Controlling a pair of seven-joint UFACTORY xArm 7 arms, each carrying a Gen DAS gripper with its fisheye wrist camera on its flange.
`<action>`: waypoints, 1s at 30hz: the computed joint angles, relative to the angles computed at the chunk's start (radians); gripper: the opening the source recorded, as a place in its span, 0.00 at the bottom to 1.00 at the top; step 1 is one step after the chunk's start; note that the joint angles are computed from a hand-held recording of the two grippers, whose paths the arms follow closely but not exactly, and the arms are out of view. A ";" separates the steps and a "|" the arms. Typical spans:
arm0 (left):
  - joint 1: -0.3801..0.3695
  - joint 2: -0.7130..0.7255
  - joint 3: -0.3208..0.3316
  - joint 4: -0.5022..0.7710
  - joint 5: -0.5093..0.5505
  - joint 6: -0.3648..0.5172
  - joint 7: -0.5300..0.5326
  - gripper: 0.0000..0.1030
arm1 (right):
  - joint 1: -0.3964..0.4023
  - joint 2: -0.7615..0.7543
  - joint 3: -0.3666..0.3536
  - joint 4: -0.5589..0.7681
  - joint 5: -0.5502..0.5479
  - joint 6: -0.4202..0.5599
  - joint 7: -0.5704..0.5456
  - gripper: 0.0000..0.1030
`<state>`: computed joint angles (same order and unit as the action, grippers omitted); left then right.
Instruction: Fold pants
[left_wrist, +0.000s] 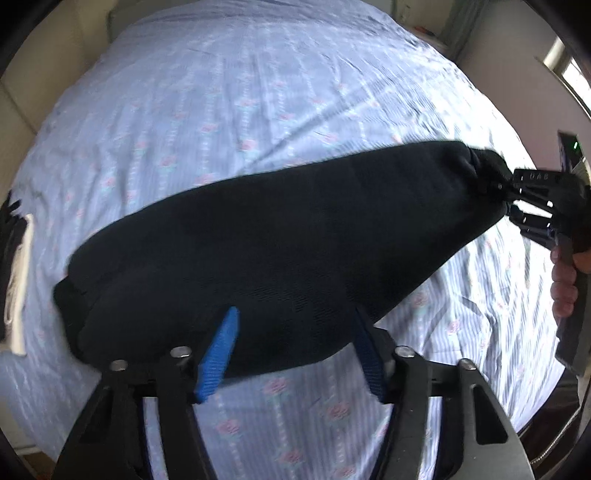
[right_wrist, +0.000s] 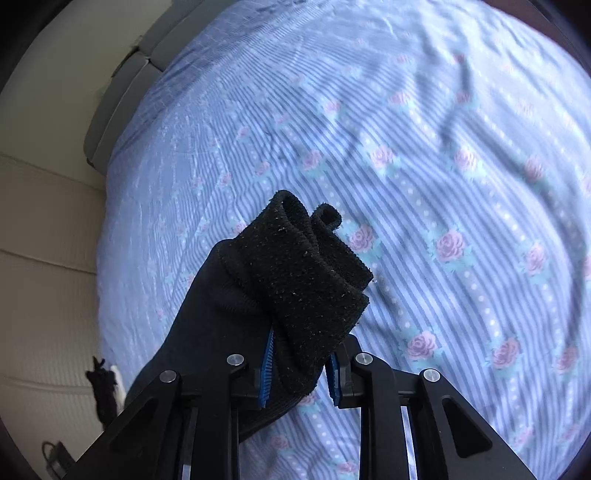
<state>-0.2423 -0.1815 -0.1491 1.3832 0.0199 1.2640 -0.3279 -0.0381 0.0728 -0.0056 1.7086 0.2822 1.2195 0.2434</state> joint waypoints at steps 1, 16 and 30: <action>-0.004 0.015 -0.004 0.007 0.002 -0.003 0.003 0.49 | 0.002 0.002 0.002 0.006 -0.004 0.001 0.003 0.24; -0.045 0.155 -0.007 0.014 0.004 -0.038 0.019 0.39 | -0.012 0.034 -0.001 0.047 0.008 0.045 0.025 0.24; -0.110 0.243 0.002 0.340 0.208 0.243 -0.081 0.79 | 0.053 0.026 0.028 0.126 -0.163 0.101 0.048 0.24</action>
